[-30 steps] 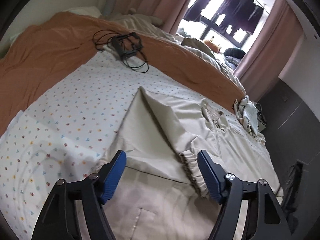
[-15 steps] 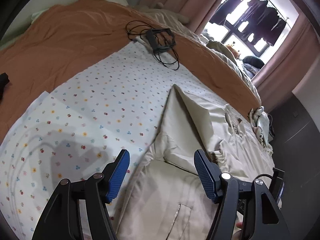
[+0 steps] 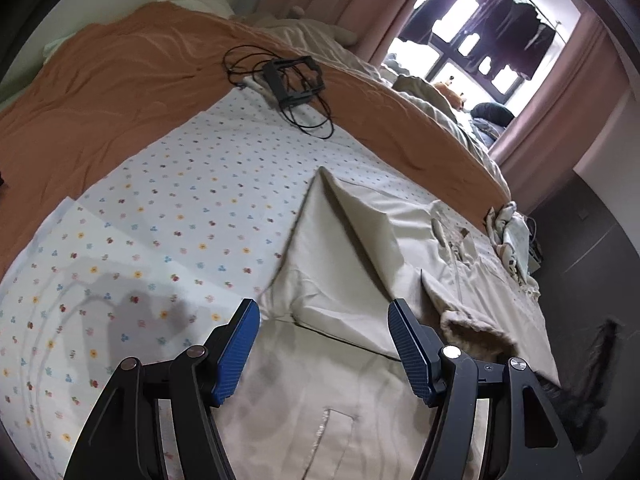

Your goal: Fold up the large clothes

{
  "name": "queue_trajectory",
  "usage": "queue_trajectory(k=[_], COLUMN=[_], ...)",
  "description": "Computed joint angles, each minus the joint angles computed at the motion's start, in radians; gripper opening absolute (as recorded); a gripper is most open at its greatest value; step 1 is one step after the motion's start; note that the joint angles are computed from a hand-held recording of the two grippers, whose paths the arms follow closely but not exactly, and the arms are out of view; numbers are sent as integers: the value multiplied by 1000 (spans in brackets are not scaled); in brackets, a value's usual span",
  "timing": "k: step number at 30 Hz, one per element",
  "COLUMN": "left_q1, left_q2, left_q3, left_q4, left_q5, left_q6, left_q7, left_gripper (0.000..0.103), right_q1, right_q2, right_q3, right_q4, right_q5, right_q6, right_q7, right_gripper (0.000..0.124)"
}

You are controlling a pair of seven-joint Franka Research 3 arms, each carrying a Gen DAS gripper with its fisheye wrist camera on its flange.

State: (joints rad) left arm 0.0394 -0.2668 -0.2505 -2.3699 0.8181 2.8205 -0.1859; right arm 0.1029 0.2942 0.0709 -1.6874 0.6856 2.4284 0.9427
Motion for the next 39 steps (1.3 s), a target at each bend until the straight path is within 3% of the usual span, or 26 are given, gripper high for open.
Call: queue_trajectory(k=[7,10,13,15,17,19,25,29,34,37,39], left_q1=[-6,-3,-4,-10,-15,-15,-15,-25,-42,-46,-51], left_q2=[3,-3,3,12,24,32,64,87,107,114,121], left_q3=[-2,-4,-2,3,9,14,25,36,51,55,59], left_q4=[10,4,6,13,20,22,47,58,66,65,66], left_q5=[10,15,11,-1,-13,-16,-16,-29,-59,-65,-76], left_q6=[2,3,-1,-9,-17,-13,-27,-43,-63,-73,-76], left_q7=[5,-4,-3,16,33,35,46,62,105,115,128], left_gripper=[68,68,68,68,68,68,68,68,68,68,68], right_q1=[-54,-51,-61,-61,-69,-79,-79,-44,33,69,59], right_q2=[-25,8,63,88,101,98,166,168,147,151,168], right_q3=[-29,-62,-80,-84,-74,-62,-39,-16,-35,-67,-67], right_q4=[50,93,164,198,215,201,303,287,189,147,160], right_q5=[63,-19,-110,-179,-203,-196,-234,-282,-401,-492,-490], right_q6=[-2,15,-40,-52,-50,-3,-68,-59,29,86,87], right_q7=[5,134,240,258,241,209,148,30,-79,-77,-67], right_gripper=[4,5,9,21,60,69,69,80,80,80,58])
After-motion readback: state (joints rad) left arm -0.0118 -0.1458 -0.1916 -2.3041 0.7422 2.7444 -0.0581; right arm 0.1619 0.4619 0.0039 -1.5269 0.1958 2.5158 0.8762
